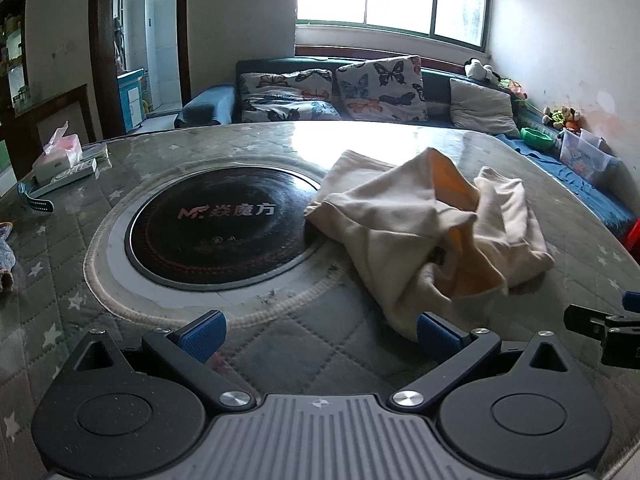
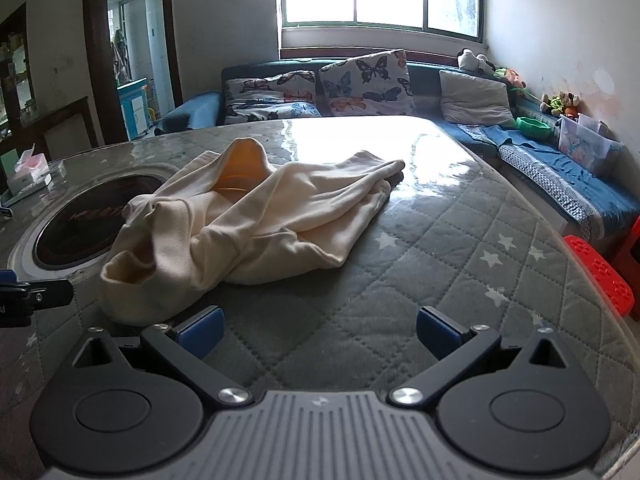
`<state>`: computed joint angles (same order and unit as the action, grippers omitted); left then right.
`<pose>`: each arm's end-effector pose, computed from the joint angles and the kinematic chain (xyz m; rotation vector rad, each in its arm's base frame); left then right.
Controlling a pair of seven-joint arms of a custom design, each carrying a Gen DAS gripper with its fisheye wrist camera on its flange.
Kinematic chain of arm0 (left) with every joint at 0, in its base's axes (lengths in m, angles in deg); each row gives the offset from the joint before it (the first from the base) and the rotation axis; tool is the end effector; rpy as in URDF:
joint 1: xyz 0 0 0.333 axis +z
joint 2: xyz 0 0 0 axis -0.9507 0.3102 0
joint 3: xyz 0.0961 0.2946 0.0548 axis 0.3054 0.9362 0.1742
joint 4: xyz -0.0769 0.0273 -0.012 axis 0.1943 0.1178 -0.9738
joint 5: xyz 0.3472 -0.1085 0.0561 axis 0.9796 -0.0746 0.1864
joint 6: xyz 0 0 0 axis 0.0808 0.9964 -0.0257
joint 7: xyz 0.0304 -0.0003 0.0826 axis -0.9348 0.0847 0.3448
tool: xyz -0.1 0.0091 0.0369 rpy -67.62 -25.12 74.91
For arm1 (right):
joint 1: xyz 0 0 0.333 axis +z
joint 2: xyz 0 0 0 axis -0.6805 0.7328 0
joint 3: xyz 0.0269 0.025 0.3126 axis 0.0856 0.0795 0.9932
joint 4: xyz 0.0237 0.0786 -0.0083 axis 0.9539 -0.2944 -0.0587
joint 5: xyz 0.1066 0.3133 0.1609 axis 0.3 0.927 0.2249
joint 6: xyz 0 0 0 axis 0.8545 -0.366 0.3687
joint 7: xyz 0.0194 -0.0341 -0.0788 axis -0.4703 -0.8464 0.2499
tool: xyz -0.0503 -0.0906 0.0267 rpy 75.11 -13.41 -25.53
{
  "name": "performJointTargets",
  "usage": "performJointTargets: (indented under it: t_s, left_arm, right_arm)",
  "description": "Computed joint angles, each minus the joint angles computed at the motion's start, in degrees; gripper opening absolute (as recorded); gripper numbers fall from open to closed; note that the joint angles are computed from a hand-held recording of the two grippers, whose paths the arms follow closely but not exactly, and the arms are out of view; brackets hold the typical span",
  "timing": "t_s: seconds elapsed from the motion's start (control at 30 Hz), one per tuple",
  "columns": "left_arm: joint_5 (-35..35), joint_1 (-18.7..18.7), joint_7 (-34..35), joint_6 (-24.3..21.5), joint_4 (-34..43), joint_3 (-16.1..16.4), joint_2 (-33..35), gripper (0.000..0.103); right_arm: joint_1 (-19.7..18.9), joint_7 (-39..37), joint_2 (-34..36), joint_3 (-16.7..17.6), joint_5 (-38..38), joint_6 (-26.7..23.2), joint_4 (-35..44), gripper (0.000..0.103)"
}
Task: Fold clothes
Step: 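Approach the crumpled cream sweatshirt with both tools open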
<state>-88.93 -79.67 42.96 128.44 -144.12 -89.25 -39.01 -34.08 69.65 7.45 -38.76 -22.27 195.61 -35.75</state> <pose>0.7540 -0.1640 0.4683 -1.4358 2.0339 -0.9745 0.6337 0.0542 0.4732 -1.4398 1.9608 -0.8999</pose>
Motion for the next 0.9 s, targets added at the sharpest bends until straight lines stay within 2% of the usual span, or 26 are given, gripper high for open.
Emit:
performJointTargets:
  t_s: [0.37,0.9]
  left_arm:
    - [-1.5,0.6,3.4,4.0,-8.6,-1.5,-4.9,0.103]
    - [0.8,-1.3,2.8,2.0,-7.3,0.3,-4.1,0.103]
  right_arm:
    - [0.1,6.0,-3.4,0.4,-5.8,0.0,-3.8,0.103]
    - [-0.8,6.2,-3.1,1.7,-5.4,-0.6,-3.6,0.103]
